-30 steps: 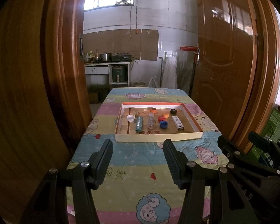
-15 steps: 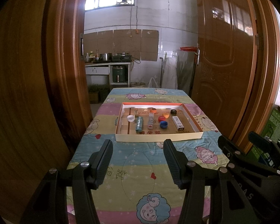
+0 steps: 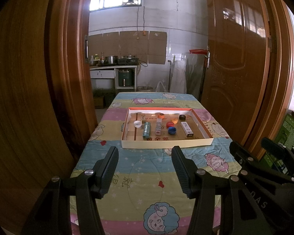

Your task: Organize rigid objects

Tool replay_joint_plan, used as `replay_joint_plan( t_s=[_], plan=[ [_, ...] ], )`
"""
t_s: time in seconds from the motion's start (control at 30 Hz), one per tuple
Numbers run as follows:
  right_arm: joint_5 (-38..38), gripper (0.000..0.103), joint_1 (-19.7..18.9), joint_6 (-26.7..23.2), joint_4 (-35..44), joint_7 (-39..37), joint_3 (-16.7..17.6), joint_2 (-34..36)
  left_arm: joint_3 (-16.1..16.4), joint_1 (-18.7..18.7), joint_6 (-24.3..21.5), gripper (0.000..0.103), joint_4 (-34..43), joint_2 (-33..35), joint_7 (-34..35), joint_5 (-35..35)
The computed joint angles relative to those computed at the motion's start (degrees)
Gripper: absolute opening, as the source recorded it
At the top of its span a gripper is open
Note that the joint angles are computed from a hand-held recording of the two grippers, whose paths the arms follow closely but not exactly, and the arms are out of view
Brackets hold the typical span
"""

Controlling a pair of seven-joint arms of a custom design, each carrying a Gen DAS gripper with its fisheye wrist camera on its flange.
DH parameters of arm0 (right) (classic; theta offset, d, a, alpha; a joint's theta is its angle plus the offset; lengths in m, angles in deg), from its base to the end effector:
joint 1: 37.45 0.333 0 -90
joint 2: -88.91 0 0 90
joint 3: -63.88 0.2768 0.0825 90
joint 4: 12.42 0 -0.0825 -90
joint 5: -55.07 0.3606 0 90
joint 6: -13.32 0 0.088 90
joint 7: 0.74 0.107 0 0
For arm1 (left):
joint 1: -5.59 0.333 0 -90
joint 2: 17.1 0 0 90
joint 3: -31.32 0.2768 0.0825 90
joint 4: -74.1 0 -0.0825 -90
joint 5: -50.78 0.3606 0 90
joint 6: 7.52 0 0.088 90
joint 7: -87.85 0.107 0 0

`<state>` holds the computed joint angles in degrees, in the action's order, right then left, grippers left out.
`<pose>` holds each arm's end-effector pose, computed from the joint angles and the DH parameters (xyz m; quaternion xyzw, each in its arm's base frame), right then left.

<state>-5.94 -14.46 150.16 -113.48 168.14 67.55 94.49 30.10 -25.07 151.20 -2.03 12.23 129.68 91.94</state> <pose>0.5487 0.2651 0.5326 -0.5216 0.7021 -0.3948 0.2812 0.5922 -0.3973 0.5139 -0.5316 0.6888 -0.3967 0.2926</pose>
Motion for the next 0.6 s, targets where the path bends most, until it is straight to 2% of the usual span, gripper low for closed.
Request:
replay_joint_plan(
  t_s=[0.6],
  plan=[
    [-0.3,0.077,-0.1,0.2,-0.4,0.3,0.0,-0.2,0.1,-0.1,0.0,0.056,0.1,0.1,0.1,-0.1]
  ],
)
